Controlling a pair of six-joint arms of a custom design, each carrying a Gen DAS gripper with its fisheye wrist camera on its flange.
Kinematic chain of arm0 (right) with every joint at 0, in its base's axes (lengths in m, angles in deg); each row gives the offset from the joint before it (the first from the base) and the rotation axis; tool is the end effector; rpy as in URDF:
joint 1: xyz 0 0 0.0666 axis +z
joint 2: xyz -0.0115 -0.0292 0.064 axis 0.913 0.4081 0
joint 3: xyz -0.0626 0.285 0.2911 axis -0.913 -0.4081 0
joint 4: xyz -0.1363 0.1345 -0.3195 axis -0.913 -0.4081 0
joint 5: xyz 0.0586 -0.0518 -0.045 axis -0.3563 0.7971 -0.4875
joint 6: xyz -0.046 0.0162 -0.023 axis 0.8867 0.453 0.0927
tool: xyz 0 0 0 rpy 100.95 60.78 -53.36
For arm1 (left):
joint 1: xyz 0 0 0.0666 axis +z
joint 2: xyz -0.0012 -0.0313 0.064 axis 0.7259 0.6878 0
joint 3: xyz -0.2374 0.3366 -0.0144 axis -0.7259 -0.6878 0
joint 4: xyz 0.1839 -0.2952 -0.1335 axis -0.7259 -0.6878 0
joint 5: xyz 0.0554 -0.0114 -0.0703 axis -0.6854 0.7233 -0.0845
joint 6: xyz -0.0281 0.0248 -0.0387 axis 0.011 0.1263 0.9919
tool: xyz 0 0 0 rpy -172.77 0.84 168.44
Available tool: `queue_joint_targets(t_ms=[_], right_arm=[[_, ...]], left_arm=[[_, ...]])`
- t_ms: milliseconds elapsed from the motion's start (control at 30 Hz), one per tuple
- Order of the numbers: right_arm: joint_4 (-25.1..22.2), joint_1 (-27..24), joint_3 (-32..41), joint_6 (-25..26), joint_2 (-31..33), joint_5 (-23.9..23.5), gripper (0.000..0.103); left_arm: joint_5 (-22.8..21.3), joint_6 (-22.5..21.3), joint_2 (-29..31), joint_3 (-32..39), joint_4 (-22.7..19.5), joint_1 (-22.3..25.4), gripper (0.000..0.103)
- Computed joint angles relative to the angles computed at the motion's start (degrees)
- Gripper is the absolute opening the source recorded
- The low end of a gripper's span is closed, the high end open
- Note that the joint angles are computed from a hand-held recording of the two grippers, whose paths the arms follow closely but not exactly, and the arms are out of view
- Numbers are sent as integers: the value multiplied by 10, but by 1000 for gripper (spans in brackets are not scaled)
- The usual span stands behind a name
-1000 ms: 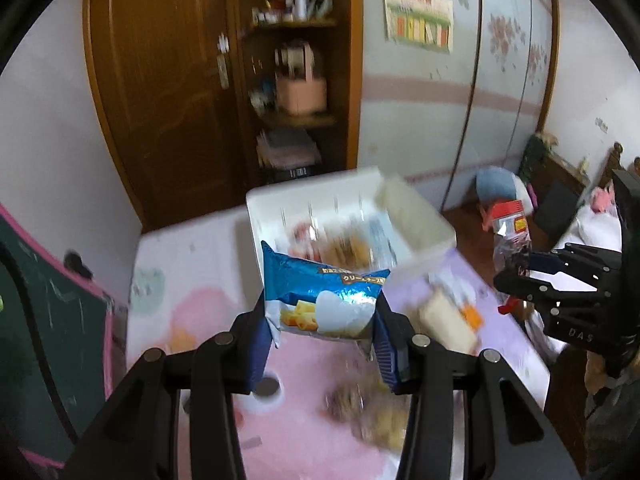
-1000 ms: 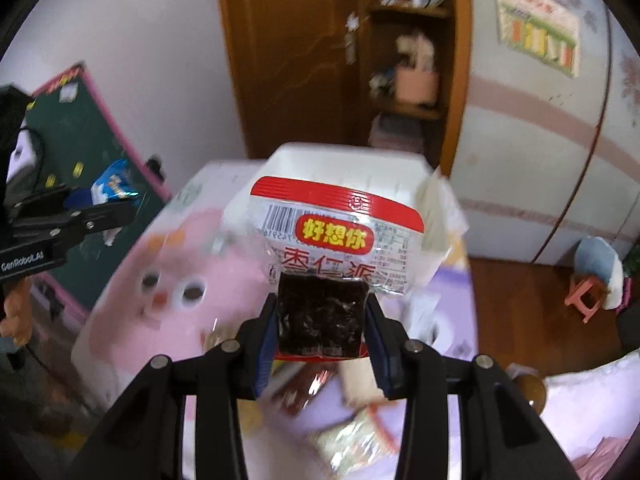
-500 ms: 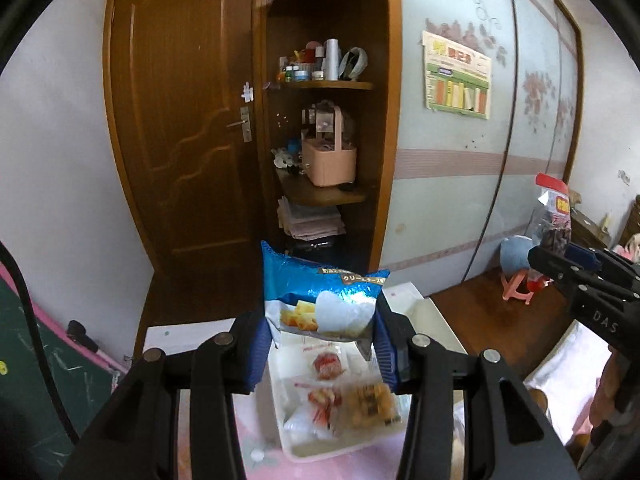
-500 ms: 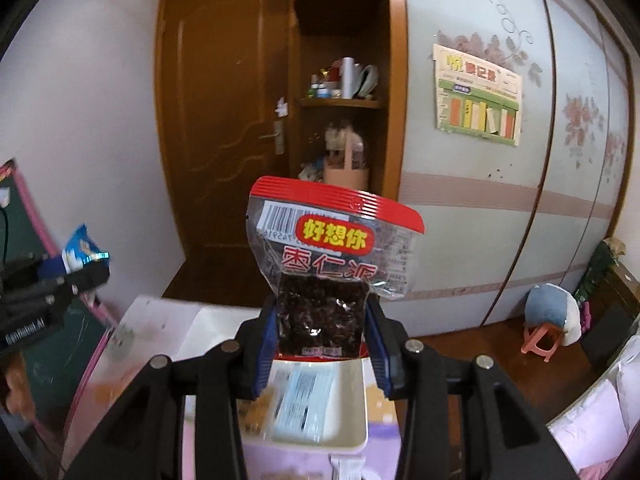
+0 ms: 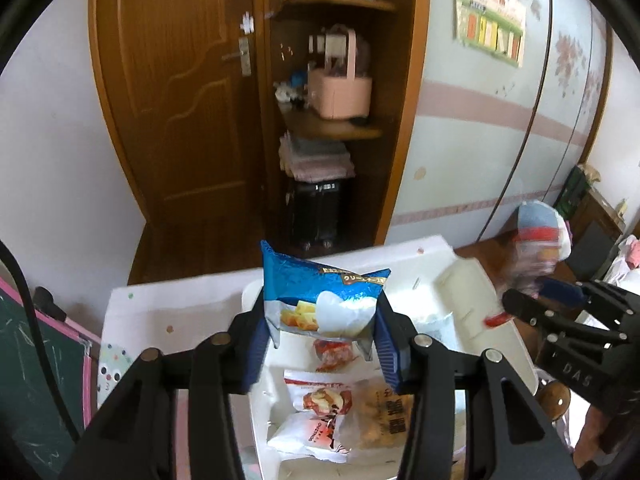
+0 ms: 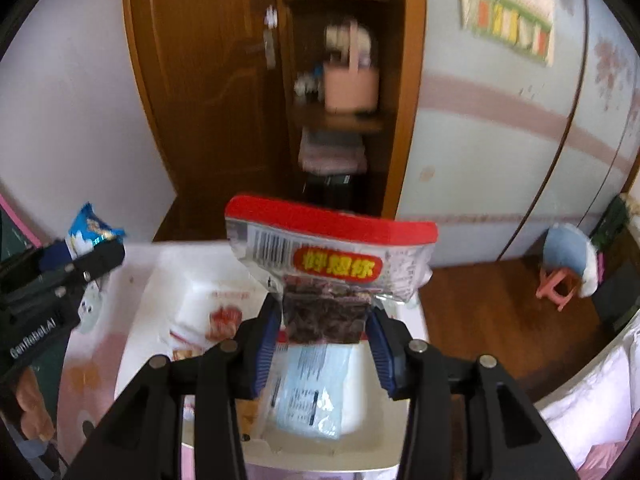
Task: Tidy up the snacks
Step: 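Carry the wafer packet and date cup into the white bin and release, then grasp the puffed-snack bag with left tool while right tool grasps the white-red snack bag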
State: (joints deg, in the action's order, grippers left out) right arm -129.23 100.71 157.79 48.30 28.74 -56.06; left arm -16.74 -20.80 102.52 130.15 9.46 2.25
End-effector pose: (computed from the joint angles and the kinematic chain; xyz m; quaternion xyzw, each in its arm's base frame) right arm 0.2748 0.1701 0.4936 0.1123 0.9349 -0.0342 0.3349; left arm 0.3858 -0.3672 0.4903 0.2059 0.9068 -0.0943 0.3555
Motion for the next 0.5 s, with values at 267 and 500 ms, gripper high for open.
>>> queue_joint_targets(t_ms=[267, 500], right_arm=[[-5, 11, -12, -22, -12, -31, 61], [-68, 55, 6, -62, -32, 7, 61]], left_arm=[[20, 42, -11, -19, -17, 14, 94], [5, 57, -90, -83, 36, 1, 94]])
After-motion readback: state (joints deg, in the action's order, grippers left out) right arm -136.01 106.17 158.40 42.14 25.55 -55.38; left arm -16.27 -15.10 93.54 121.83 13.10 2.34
